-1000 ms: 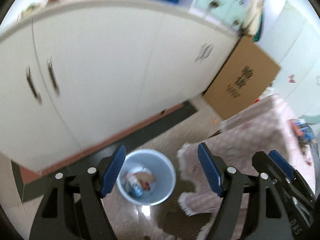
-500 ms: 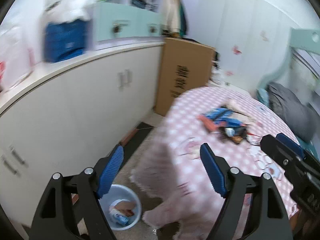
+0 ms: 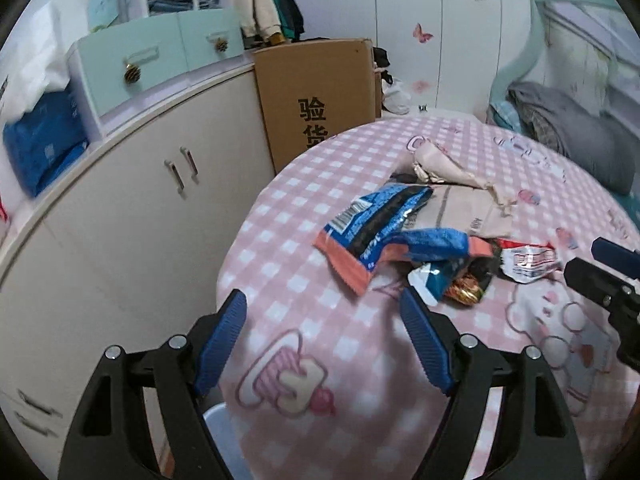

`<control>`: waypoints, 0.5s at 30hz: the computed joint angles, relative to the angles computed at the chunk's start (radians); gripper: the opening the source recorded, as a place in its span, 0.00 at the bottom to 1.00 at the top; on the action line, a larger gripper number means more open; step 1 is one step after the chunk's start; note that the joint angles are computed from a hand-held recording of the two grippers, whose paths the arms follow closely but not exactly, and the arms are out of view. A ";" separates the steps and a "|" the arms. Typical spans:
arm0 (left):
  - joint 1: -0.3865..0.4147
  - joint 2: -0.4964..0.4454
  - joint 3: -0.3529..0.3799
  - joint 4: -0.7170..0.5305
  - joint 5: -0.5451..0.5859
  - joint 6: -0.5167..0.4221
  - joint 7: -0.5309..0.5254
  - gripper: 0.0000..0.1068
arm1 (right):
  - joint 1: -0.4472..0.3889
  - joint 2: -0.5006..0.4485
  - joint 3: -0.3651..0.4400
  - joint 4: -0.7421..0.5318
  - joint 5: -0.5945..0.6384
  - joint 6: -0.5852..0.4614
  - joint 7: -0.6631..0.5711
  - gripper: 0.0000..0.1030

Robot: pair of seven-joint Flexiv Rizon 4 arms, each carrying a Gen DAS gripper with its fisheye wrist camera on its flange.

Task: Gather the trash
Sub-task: 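Move both grippers back over the table toward the remaining trash, then grasp the red-white candy wrapper with the right gripper while the left grasps the blue wrapper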

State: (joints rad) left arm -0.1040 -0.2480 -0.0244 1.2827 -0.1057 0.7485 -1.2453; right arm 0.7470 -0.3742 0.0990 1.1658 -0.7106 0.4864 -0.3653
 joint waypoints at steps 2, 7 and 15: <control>0.002 -0.022 -0.007 -0.026 0.001 -0.014 0.027 0.59 | -0.005 -0.013 0.000 -0.022 0.015 -0.013 -0.027 0.64; 0.002 -0.073 -0.021 -0.091 -0.019 -0.059 0.074 0.27 | -0.012 -0.065 0.002 -0.110 0.092 -0.082 -0.119 0.64; 0.032 -0.036 -0.025 -0.018 -0.142 -0.026 0.089 0.00 | 0.000 -0.098 -0.017 -0.172 0.149 -0.131 -0.189 0.25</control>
State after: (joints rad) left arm -0.0716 -0.2843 -0.0489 1.2644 -0.2474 0.7228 -1.1561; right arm 0.7473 -0.4721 0.0824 0.9933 -0.5617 0.3552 -0.5545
